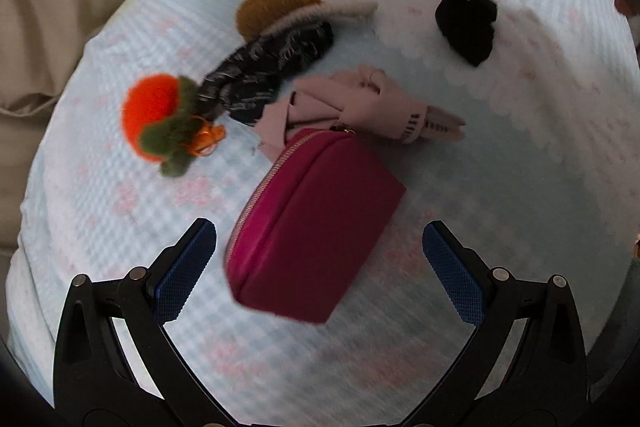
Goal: Organize soft objects
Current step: 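Grasp the magenta zip purse with the left tool while the right tool grasps the black sock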
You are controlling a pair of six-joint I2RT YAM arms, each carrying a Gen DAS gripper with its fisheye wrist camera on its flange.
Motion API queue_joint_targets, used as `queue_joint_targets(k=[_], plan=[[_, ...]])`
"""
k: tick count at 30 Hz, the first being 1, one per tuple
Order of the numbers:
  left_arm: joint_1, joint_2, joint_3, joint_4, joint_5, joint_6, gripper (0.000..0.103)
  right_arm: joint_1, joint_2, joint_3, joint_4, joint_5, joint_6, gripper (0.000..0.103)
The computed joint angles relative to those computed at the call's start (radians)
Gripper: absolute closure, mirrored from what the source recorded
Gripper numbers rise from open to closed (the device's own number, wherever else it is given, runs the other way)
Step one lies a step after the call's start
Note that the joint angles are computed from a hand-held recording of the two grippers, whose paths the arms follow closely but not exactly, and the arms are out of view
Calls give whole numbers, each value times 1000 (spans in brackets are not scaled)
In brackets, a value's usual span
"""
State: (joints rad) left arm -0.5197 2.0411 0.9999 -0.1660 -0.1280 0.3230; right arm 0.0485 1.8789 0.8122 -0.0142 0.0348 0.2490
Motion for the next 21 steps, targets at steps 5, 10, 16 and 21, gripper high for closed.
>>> queue_joint_targets(k=[5,10,16,21], plan=[[-5,72,20,56,-10,44,0,5,122,22,70,21,72,0],[-26,125,19,121,-56,108,0,9,201,44,107,42,115,8],[0,146,33,145,-25,163,10,1,281,94,111,37,108,30],[39,154,62,112,34,170,32,-1,304,124,97,40,103,54]])
